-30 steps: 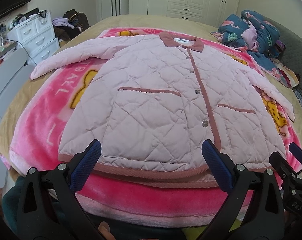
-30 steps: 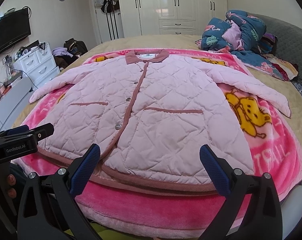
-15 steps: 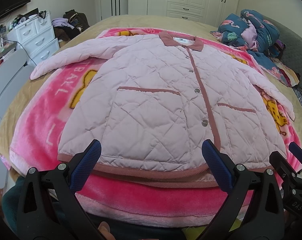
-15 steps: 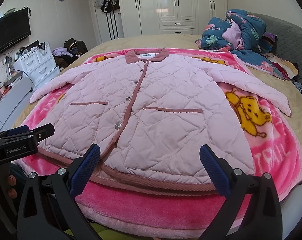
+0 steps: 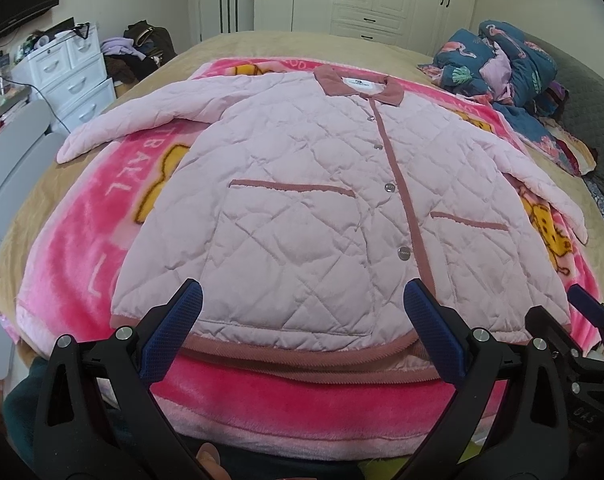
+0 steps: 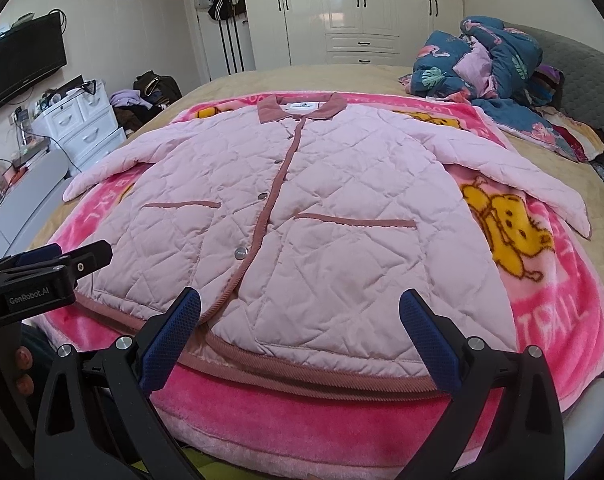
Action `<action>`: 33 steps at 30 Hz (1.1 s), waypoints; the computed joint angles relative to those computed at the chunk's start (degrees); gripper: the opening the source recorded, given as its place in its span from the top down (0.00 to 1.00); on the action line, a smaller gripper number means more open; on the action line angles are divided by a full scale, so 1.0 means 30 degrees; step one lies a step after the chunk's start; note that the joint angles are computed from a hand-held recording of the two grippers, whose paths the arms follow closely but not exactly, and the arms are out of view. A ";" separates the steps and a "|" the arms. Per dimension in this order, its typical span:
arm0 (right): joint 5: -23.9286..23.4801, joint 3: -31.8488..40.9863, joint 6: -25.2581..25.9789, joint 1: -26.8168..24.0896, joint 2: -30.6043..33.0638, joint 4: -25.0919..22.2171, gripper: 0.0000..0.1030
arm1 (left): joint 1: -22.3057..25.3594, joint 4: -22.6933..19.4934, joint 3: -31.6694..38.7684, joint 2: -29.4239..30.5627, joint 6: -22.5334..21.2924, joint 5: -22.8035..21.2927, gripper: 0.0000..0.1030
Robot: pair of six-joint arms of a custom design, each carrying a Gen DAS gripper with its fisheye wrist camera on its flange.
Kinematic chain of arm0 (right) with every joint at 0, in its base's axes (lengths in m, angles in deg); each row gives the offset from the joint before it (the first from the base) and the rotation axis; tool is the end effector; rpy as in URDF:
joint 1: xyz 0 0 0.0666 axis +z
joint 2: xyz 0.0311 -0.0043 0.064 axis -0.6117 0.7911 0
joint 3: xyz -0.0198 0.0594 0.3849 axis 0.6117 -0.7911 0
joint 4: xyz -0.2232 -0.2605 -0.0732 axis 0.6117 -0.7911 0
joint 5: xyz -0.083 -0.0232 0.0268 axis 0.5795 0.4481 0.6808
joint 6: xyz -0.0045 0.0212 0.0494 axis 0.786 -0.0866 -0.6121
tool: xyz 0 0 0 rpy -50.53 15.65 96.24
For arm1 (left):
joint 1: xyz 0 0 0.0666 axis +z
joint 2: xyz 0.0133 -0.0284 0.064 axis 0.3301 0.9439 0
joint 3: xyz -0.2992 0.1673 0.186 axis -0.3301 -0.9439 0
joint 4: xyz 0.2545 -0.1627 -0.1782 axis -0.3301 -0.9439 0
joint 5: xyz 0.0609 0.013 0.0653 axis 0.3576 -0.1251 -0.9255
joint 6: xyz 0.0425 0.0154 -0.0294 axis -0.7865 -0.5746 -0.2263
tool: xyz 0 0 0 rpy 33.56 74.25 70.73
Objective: Fold large clothes
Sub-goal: 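Reach the right tool to the sleeve cuff beside the jacket body and grasp it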
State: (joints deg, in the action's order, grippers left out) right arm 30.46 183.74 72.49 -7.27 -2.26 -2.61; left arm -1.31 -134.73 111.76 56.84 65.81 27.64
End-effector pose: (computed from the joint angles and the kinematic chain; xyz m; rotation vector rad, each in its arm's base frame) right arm 0.3726 0.2204 0.5480 -0.5075 2.3090 0.3792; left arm 0.3465 -0.1141 0.5635 -0.5441 2.3778 0.1313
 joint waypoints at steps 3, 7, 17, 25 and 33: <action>-0.0206 0.0410 0.0064 -0.0044 0.0355 -0.0072 0.04 | 0.0270 -0.0025 0.0208 0.0213 -0.0092 0.0196 0.08; -0.0660 0.1208 0.0121 -0.0230 0.0994 -0.0145 0.04 | 0.0822 0.0010 0.0575 0.0475 -0.0234 0.0721 0.08; -0.1484 0.4771 -0.0314 -0.1007 0.3594 -0.0776 0.04 | 0.2059 -0.0324 0.2947 0.2095 -0.1040 0.1712 0.08; -0.2498 0.8866 -0.0634 -0.1552 0.6289 -0.1799 0.04 | 0.2919 -0.0784 0.5645 0.4113 -0.1539 0.2589 0.08; -0.3065 1.4710 -0.0739 -0.1933 0.9749 -0.3943 0.04 | 0.3464 -0.1897 0.9660 0.6805 -0.2123 0.3127 0.08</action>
State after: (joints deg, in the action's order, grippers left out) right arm 21.26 227.87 70.27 -13.07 26.98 -14.44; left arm 9.08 -140.42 140.74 77.26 59.44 37.02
